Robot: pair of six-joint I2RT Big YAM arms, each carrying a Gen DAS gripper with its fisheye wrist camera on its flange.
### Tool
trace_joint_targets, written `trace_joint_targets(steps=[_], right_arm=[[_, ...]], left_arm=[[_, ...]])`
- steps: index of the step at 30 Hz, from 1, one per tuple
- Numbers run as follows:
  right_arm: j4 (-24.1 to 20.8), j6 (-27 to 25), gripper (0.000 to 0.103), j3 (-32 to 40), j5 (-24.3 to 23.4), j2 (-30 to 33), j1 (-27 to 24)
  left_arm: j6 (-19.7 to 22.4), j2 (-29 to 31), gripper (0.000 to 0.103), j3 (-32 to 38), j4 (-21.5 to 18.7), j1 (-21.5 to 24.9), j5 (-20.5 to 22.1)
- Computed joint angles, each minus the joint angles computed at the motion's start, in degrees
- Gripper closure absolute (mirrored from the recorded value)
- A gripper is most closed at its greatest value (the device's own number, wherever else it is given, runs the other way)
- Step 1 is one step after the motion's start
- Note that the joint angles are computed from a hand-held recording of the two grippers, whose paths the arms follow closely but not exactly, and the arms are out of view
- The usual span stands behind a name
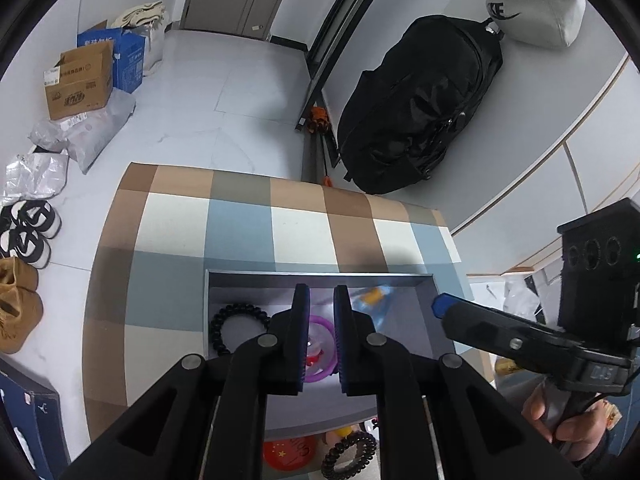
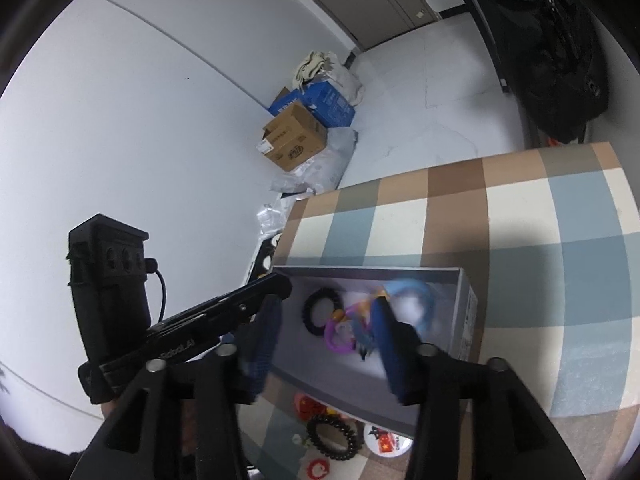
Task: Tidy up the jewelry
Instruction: 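Open the left gripper to drop the purple ring while the right gripper releases the blue ring, then withdraw both grippers from the box toward the remaining trinkets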
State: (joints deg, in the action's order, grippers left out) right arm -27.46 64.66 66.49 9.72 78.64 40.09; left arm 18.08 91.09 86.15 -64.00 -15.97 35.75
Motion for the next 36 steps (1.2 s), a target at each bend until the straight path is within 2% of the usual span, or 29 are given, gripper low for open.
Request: trace_joint_targets(steps=[2, 4, 9, 12, 14, 16, 18, 20, 22, 27, 29, 31, 33, 36], right_arm=[[0.31, -0.18, 0.046, -0.1, -0.37, -0.19, 0.1], [0.36, -0.1, 0.04, -0.44, -0.83, -0.64, 0.22], [-0.57, -0.06, 0.037, -1.06, 1.44, -2.07, 1.14], [-1.02, 0.42, 0.033, -1.62, 3.09, -2.86, 1.63], [-1.5, 0.63, 0.031, -1.82, 4.39, -3.28, 2.03], [-2.59, 0.68, 0.023, -1.72, 6.68, -3.75, 2.91], [-3.69, 0.33, 0.02, -1.36, 8.77, -3.91, 3.68], [-4.75, -0.11, 0.016, -0.96, 10.77, -4.0, 4.56], [-6.23, -0.8, 0.012, -0.28, 12.94, -3.86, 5.55], [-9.18, -2.7, 0.006, 1.11, 17.67, -3.36, 7.99], [-9.41, -3.32, 0.004, 1.17, 18.98, -3.36, 8.81], [-10.01, -3.55, 0.0, 1.35, 20.93, -3.31, 9.86], [-10.59, -3.57, 0.0, 1.46, 22.42, -3.11, 10.66], [-12.04, -3.12, 0.0, 1.74, 23.84, -2.65, 11.66]], left_arm=[[0.28, -0.18, 0.095, -0.24, 0.05, -0.19, -0.54], [0.29, -0.57, 0.095, -0.69, 0.02, -0.36, -1.25], [0.02, -1.62, 0.094, -1.96, 1.08, -0.43, -2.79], [-0.65, -2.62, 0.084, -2.99, 2.09, -0.37, -3.87], [-1.33, -3.83, 0.071, -4.14, 3.5, -0.14, -4.05], [-1.87, -4.84, 0.068, -5.14, 4.77, 0.05, -3.98], [-2.05, -6.15, 0.065, -6.36, 6.3, 0.23, -3.98], [-2.39, -7.49, 0.053, -7.76, 7.97, 0.38, -4.54], [-2.61, -9.02, 0.048, -9.4, 9.74, 0.64, -4.64], [-2.56, -11.63, 0.045, -12.29, 12.63, 1.17, -5.26], [-2.82, -12.7, 0.035, -13.44, 13.63, 1.34, -5.79], [-2.92, -13.82, 0.034, -14.55, 14.43, 1.73, -5.41], [-2.71, -14.7, 0.033, -15.41, 15.12, 1.95, -5.36], [-2.69, -16.05, 0.023, -16.89, 16.44, 2.12, -5.78]])
